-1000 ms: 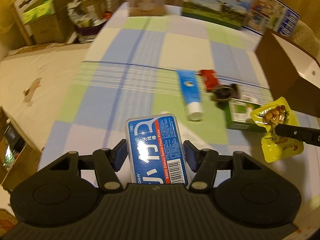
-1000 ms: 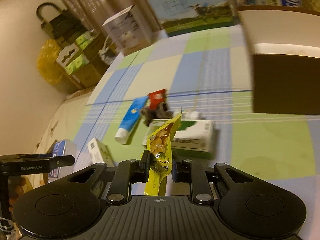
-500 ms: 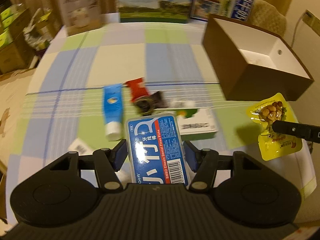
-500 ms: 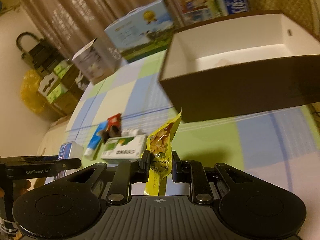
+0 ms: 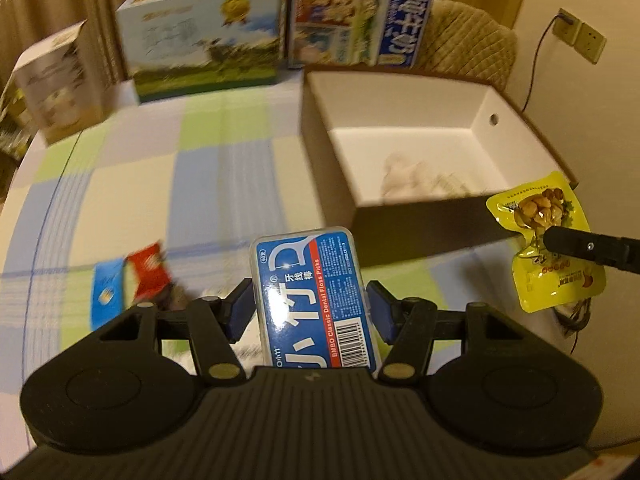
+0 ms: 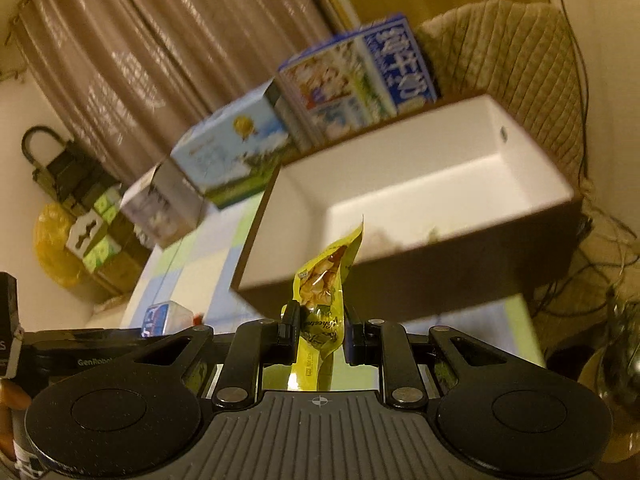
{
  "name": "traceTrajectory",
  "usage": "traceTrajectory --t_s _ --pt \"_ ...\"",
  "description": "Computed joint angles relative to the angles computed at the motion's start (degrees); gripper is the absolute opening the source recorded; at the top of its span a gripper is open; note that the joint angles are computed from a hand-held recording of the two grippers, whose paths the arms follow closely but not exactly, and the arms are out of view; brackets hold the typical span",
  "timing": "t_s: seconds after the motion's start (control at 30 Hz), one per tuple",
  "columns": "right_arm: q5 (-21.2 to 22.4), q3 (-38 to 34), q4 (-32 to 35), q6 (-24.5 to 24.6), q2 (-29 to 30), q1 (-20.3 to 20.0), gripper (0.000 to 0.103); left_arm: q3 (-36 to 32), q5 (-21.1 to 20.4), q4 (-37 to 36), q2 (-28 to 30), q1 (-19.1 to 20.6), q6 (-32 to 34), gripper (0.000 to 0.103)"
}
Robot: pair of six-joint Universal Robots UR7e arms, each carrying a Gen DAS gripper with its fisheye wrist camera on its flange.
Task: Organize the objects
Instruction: 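Carry the toothpick box with the left tool while the right tool carries the snack packet to the box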
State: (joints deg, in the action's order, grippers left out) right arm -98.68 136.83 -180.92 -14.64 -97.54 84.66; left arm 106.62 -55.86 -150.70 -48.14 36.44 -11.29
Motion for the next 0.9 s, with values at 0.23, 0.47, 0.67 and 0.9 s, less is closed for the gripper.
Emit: traceTrajectory --t_s 0.23,0.47,0.67,0.9 --pt "2.42 -6.45 2.99 -3.0 -0.85 -3.78 0.017 -8.69 -0.09 -1.76 7.77 -1.13 2.51 0.056" --pt "2.88 -13.13 4.79 -5.21 1.68 -6.96 0.017 -18.75 0.57 0.34 15.07 -0.83 3.78 0.056" --pt "-2.47 -18.73 6.22 -7.67 7.01 -7.7 0.017 -26.86 2.0 4.62 20.81 0.12 4.55 0.056" --pt "-10.62 -22.01 8.96 -10.51 12.93 -7.33 0.018 -32.44 3.5 10.87 25.26 1.46 3.0 0.056"
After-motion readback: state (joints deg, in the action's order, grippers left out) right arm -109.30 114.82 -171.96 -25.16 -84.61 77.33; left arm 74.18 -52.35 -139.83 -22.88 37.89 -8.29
